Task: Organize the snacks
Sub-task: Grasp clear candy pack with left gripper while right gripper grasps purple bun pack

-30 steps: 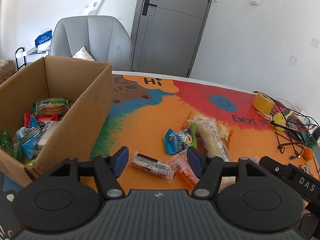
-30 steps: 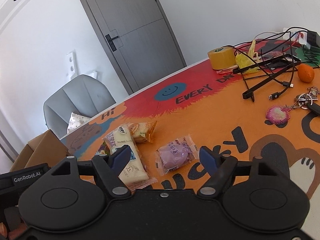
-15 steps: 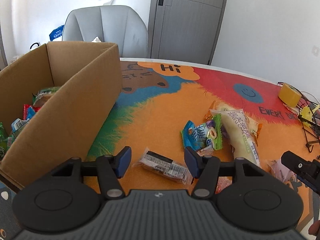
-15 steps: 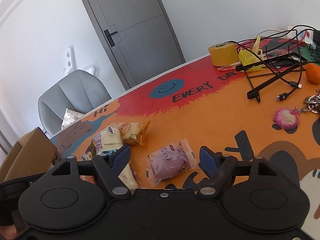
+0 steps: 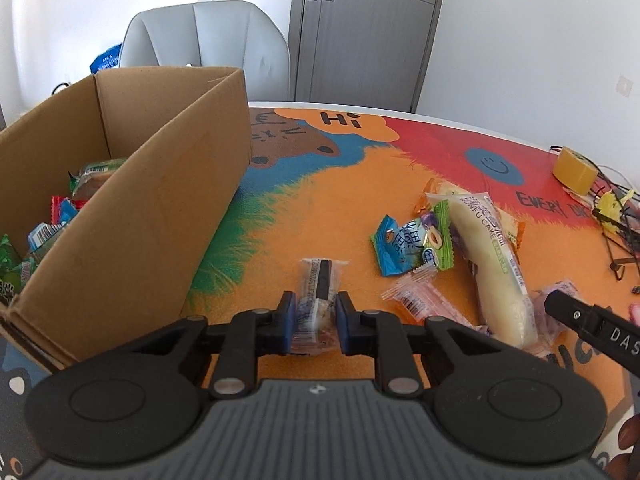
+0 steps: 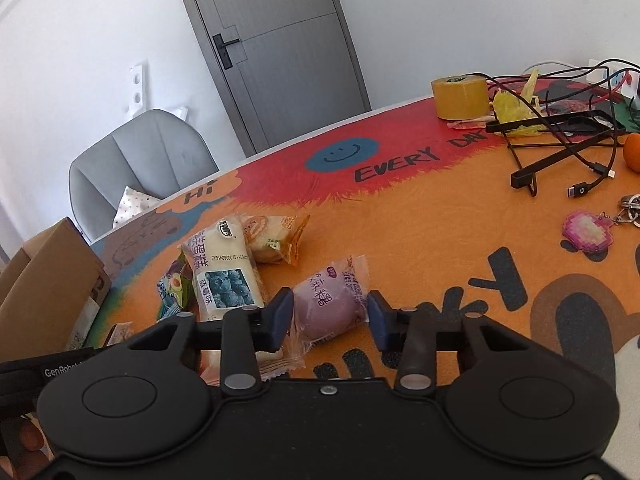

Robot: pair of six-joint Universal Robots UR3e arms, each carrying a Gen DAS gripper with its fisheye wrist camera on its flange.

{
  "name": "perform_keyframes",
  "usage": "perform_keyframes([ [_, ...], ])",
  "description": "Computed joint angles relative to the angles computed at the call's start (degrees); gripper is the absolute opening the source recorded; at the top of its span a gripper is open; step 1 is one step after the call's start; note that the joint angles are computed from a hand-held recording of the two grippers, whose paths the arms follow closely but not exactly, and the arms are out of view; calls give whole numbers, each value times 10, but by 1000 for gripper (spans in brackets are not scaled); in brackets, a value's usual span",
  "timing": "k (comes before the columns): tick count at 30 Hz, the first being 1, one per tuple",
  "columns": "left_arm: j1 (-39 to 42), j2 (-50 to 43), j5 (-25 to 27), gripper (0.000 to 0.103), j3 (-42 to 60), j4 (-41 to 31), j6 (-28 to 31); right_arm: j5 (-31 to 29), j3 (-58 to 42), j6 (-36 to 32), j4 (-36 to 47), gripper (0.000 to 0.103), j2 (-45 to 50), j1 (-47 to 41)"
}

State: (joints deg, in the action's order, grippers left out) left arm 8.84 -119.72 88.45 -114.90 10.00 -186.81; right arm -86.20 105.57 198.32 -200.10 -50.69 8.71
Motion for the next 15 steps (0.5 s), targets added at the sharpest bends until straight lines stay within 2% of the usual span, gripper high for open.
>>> perform_keyframes([
  [4,5,12,-9,16,-21,18,4,17,31,8,-26,35,-13,-4],
  [15,29,80,-53,16,-90,54,18,15,105,35,-94,34,-67,4],
])
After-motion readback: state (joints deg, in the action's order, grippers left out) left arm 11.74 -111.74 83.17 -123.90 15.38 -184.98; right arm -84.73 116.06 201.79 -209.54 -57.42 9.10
